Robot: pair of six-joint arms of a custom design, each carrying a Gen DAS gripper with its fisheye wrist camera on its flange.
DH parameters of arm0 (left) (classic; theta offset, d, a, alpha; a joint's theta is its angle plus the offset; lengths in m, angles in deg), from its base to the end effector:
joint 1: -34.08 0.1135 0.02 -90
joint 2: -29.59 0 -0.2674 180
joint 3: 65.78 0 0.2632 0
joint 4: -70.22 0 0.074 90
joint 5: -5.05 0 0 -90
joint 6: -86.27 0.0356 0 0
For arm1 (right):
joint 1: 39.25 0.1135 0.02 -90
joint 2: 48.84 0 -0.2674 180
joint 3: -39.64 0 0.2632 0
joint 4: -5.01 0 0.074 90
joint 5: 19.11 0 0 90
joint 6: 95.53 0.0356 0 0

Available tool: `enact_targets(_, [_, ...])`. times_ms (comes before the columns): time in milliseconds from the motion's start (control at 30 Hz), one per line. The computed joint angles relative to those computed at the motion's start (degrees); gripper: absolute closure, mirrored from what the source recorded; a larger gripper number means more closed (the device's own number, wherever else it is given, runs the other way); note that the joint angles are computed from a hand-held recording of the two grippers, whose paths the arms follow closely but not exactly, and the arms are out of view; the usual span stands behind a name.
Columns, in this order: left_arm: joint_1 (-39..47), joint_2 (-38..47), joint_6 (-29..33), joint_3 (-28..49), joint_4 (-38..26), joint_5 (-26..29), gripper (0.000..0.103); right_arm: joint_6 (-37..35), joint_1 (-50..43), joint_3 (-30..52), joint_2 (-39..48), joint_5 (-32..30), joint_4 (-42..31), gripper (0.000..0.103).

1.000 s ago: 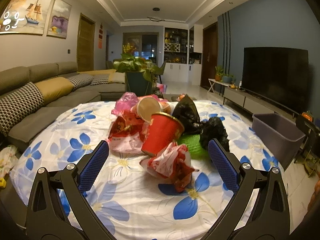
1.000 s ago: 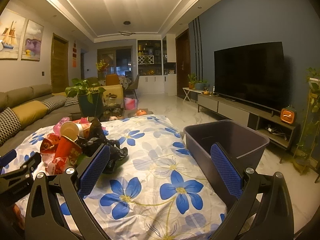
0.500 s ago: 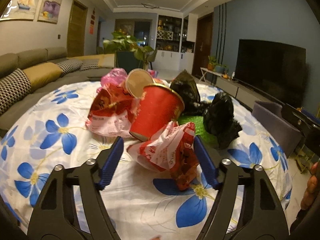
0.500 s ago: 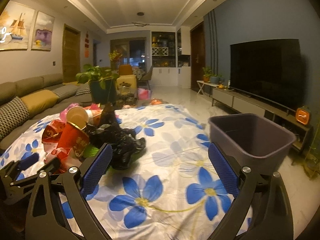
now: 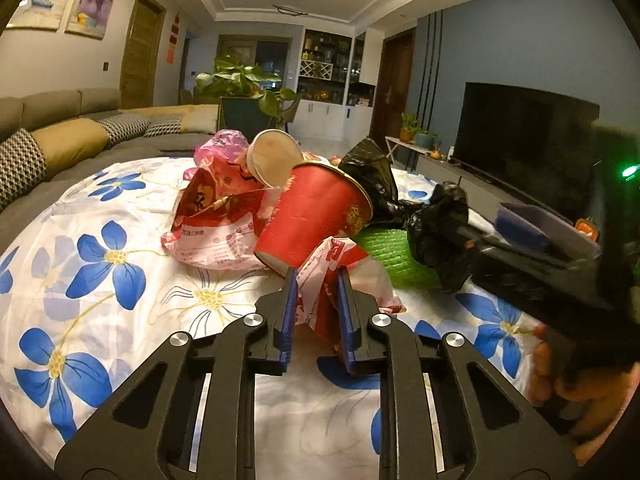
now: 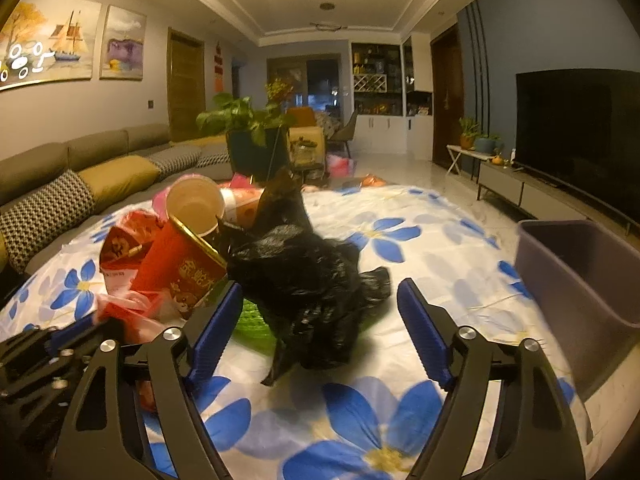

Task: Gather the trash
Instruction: 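Grasp the red-and-white snack bag with the left tool while the right tool grasps the black plastic bag, then carry both bags over the grey bin and open both tools to drop them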

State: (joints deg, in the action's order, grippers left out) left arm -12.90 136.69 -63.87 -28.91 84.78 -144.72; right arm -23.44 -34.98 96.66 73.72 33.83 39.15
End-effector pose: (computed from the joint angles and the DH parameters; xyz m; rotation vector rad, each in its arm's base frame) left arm 0.1859 -0.1541 0.0455 -0.5741 1.9203 0.1832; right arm 0.3577 0.0482 0.0459 -0.7558 1.8952 0.5337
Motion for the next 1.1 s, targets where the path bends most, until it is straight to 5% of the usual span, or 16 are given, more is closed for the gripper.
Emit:
enact_targets(100, [-1.7,-2.7,-2.0,-1.4,-2.0,-1.6,0.091,-1.0,0.8,1.3,1.2,0.5,-2.1,0.049])
enact_targets(167, [-3.2,-4.6,-3.1,-2.0,-4.0,-2.8,0.091,-1.8,0.5,2.1,1.6,-0.3,-4.0,0.07])
enact_targets(267, [-4.9,-6.8,-5.5,-2.0,-8.3,-4.3,0.091,-2.1,-0.3,3.0,2.1,-1.3,-5.5,0.085])
enact_targets(500, [-7.9,-11.1,-13.3,0.6,-22.1,-8.4,0.091,-1.2,-5.4,-0.5,-1.6,-5.2,-2.1,0.097])
enact_targets(667, [-9.2,-12.8,-13.5,1.5,-24.1,-10.0,0.091,-1.0,-10.2,-3.2,-4.9,-8.8,-0.7,0.098])
enact_targets(867, [-9.0,-13.3,-2.9,3.9,-18.6,-11.4,0.091,-0.3,-15.4,-4.7,-8.3,-12.4,0.7,0.098])
enact_targets(1100, [-3.9,-10.0,22.6,7.2,5.2,-4.3,0.091,3.4,-21.1,-3.2,-9.8,-12.2,3.8,0.098])
